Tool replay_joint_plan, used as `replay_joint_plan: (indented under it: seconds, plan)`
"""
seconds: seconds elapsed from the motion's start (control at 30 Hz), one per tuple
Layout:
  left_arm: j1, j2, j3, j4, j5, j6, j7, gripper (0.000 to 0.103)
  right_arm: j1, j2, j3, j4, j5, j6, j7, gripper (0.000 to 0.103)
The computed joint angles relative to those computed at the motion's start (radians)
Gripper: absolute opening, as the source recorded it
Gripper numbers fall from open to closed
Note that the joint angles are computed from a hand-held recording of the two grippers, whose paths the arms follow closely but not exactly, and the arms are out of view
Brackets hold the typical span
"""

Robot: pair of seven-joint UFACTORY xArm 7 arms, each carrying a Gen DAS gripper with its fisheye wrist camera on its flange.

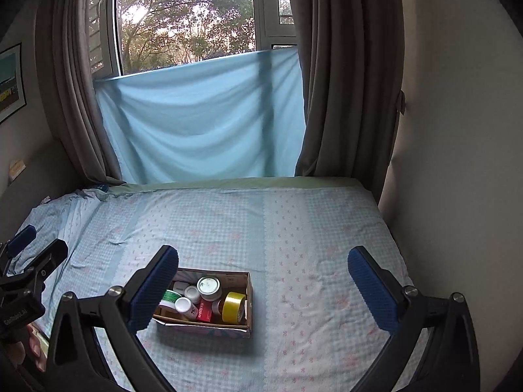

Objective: Organize rigid objects

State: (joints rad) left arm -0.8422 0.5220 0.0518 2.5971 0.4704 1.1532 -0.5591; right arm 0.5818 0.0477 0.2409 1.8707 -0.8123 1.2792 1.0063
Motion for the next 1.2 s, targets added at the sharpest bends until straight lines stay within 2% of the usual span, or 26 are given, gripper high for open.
replay_joint_plan:
  seconds: [0.13,0.37,0.67,1.2]
  plan:
    - [0.006,-0.046,-0.011,-0.081,0.013,-0.038,-0.019,0.103,-0.003,-0.005,-0.002,-0.011,0.000,-0.008,-0.004,0.103]
    - [0.010,-0.051,-0.025,-0.081,0.039,-0.030,-0.021,0.103,-0.010,-0.014,0.005,-0.016,-0.004,-0.003,0.003,0.103]
    - [0.022,-0.105,-0.045,-0.168,0.074,-0.072,-0.058,0.103,-0.013,-0.017,0.011,-0.013,-0.014,0.008,0.002,0.103]
    - [0.021,-0.119,-0.059,-0.180,0.107,-0.063,-0.071,0.103,-0.005,-0.019,0.017,-0.014,-0.038,0.021,0.015,0.103]
